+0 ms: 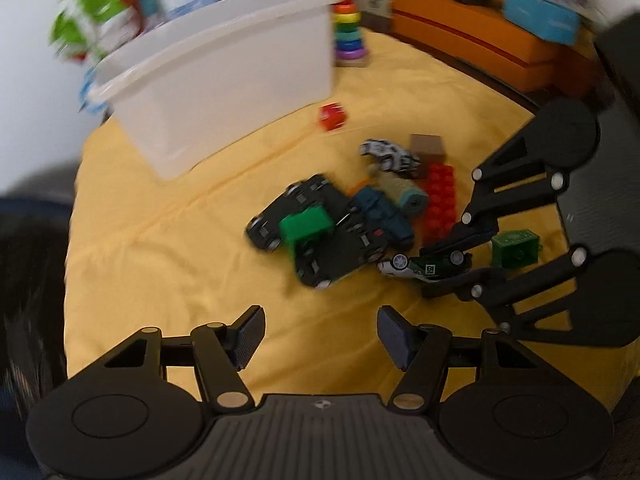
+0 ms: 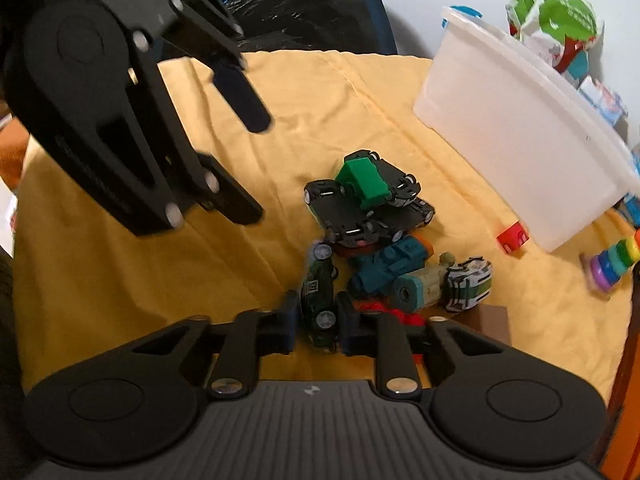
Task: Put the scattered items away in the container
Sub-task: 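Grasp the green-and-white toy car with the right tool, then grasp the red-green car with the left tool while the right tool grasps the silver car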
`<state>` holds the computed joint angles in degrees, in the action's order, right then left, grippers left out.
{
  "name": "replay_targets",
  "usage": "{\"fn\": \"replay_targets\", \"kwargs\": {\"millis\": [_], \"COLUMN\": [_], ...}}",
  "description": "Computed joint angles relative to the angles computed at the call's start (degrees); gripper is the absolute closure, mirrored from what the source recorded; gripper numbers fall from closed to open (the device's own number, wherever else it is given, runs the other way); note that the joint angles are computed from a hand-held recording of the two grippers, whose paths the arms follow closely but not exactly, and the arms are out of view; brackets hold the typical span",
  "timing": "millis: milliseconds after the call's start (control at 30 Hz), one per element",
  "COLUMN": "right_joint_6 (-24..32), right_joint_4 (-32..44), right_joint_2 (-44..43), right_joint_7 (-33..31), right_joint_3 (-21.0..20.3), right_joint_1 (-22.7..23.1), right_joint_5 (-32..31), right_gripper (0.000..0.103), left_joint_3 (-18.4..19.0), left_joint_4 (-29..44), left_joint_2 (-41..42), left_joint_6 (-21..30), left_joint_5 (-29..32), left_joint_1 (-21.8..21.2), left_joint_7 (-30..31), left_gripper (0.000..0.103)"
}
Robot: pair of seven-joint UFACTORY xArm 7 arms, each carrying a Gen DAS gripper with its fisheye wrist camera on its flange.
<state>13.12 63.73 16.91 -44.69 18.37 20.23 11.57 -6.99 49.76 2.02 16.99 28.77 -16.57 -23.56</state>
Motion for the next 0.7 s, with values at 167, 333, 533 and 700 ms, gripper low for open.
{"fn": "replay_targets", "kwargs": {"millis": [167,333,533,700], "right_joint_6": [14.23,30.44,34.92,31.97], "right_joint_4": [2.75,5.39,5.69,5.36], "right_joint_2": [-2.9,-3.24,-1.71,-1.52], "right_joint_7": [-4.8,-4.24,-3.7,-2.5], "right_joint_3": [4.46,1.65,-1.88,-3.31], "right_joint_1": [-7.56,-10.13,-7.19,-4.98], "right_joint_5": [18.33,30.22,35.07,36.54], "right_gripper": [0.082,0.082,0.082,0.082], "left_joint_3": [-0.76,-3.21,0.76,-0.27], "left_joint_4": [1.16,4.02,8.57,10.18], "left_joint_2": [2.41,5.68,9.91,11.28], "left_joint_6": [-3.45,-2.91,-2.96,-2.49], "left_joint_5": [-7.31,-19.7,-13.45,-13.68], "left_joint_1": [0.54,1.68,-1.5,-0.33], "left_joint_7": [16.19,34.07,36.14,43.88], "left_gripper": [0.043,0.065,0.067,0.076]}}
